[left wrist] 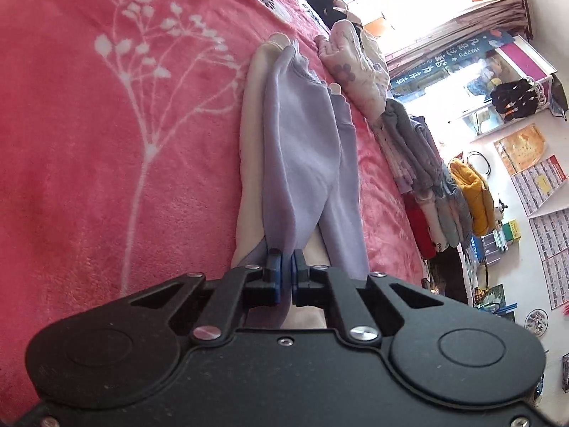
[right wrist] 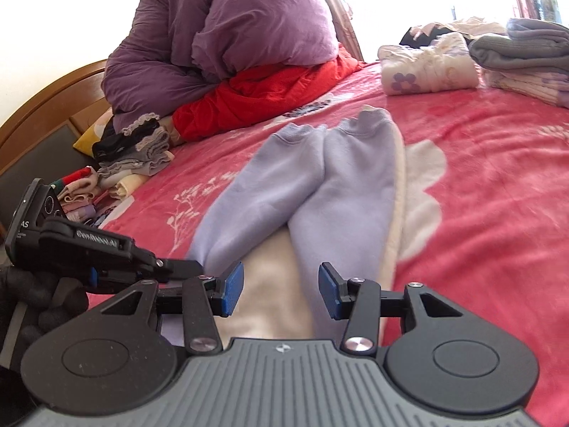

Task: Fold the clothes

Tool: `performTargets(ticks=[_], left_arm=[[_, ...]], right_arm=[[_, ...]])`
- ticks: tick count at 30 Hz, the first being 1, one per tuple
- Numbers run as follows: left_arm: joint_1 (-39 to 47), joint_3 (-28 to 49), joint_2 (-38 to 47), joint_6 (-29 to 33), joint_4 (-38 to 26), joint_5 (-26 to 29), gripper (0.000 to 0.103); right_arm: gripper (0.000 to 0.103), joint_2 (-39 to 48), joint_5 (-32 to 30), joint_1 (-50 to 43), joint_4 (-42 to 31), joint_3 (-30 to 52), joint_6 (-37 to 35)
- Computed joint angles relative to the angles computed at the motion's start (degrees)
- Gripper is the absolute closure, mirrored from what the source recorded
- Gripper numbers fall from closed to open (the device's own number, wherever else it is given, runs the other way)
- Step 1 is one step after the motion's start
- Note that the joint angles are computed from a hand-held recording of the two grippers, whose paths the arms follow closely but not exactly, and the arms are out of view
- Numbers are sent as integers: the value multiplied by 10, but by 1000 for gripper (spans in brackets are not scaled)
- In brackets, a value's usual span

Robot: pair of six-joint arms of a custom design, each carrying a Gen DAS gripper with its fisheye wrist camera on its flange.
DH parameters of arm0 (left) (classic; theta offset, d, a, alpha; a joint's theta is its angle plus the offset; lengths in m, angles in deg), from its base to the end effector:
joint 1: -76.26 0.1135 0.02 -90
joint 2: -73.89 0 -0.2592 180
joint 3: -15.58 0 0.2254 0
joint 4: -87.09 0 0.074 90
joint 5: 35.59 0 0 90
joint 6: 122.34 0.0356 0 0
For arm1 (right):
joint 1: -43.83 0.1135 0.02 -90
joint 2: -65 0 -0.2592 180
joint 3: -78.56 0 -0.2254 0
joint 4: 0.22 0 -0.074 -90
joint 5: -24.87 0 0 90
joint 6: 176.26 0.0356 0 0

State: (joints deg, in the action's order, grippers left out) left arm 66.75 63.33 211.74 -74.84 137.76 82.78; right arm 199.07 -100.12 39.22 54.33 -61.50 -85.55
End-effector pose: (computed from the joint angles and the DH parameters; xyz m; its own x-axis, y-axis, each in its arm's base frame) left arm 0.2863 -0.0651 -0.0049 -0.8046 -0.4679 -0.3656 -0.0491 0.6660 -0.7443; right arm 0.2644 -0.0008 0.0092 -0.6397 0.0618 -0.7661 -0.3668 0.8514 0.3749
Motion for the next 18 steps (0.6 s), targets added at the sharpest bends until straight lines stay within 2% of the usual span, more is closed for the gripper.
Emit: performTargets(ticks=[3,4,5,7,8,10,13,16,18], left_arm=[[1,-14,-18,21,-2,-12,96],[-2,-21,-24,31,1,-17,84],[-5,-27,-29,41,4,-23,79],[-16,-33,-37,64,0,-40,79],[-23,-32,-39,79,-9,-52,80],[-31,-31,-38,93,-5,-51,94],[-23,-23,-8,68,35,-11,99],[-13,1,22,34,27,21,100],[-1,3,38,10,53,41,100]], right_arm=[[56,4,-2,-19,7,-9,-4],[56,6,-1,-22,10,-10,-2],[56,9,-1,-24,13,-11,-1],[56,13,0,-26,19,-12,0],[56,15,0,-25,22,-13,-2],[56,20,0,-22,28,-15,-7],[56,24,3,-13,30,-15,-9],[56,24,1,-7,19,-5,5],[56,20,-4,-7,2,9,32]])
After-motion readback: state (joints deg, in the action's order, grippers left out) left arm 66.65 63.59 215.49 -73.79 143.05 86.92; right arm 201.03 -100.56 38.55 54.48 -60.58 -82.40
